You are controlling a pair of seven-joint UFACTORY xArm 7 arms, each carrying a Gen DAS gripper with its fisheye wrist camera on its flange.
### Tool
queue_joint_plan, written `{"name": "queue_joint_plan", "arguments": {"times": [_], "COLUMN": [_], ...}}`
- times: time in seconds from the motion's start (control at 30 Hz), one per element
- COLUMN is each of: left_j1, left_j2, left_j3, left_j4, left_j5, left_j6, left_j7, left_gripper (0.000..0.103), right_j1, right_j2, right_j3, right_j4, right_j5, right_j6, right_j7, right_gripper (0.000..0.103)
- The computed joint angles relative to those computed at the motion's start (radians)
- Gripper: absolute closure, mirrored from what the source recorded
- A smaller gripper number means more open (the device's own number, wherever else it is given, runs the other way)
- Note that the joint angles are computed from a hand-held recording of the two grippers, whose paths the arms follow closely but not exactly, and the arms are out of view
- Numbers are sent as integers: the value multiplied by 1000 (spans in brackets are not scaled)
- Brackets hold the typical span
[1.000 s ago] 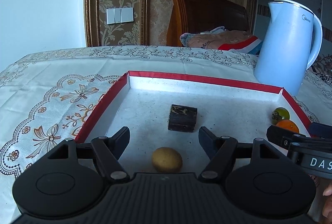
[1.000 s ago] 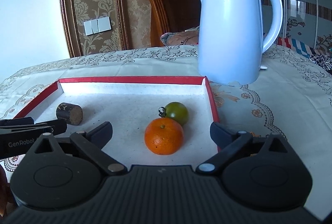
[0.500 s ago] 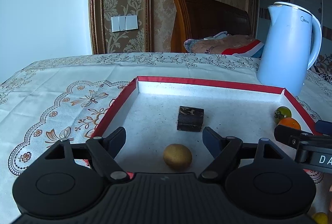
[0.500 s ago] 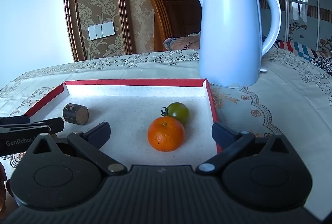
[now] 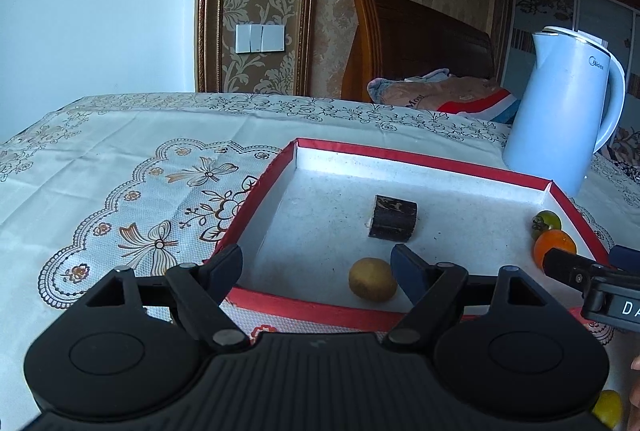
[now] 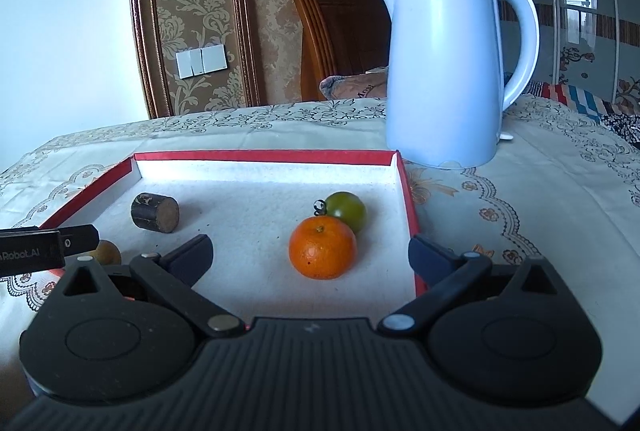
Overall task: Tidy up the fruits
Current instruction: 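Lift both open tools up out of the red tray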
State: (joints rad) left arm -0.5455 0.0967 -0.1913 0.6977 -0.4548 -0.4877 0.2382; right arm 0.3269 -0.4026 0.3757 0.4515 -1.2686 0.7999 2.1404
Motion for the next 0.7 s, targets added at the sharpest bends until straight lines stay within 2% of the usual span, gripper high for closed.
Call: {"name": "queue_joint_plan", "arguments": {"times": [0.17, 0.33, 0.43, 0.6, 0.7], "left_j1": [17, 54, 83, 143, 166], "left_j2": [-33, -75, -102, -147, -159], "left_j3": [-10, -19, -15, 24, 37], "left_j4": [-56, -120, -164, -212, -224], "left_j5": [46, 153, 247, 495, 582], "left_j6": [-42, -45, -57, -38, -31], "left_j7": [-20, -73, -132, -331, -396], "left_gripper": [22, 21, 21, 21, 21], "right_j1": [15, 4, -11, -17, -14], "right_j2": [-26, -58, -82, -97, -126], "right_j3": [19, 9, 9, 34, 48], "right_j4": [-14, -38, -56, -64, -81], "right_j5": [30, 64, 69, 99, 119], "right_j6": [21, 0, -29, -26, -31], "right_j7": [6, 27, 45, 37, 43], "right_gripper": [0, 0, 0, 0, 0]}}
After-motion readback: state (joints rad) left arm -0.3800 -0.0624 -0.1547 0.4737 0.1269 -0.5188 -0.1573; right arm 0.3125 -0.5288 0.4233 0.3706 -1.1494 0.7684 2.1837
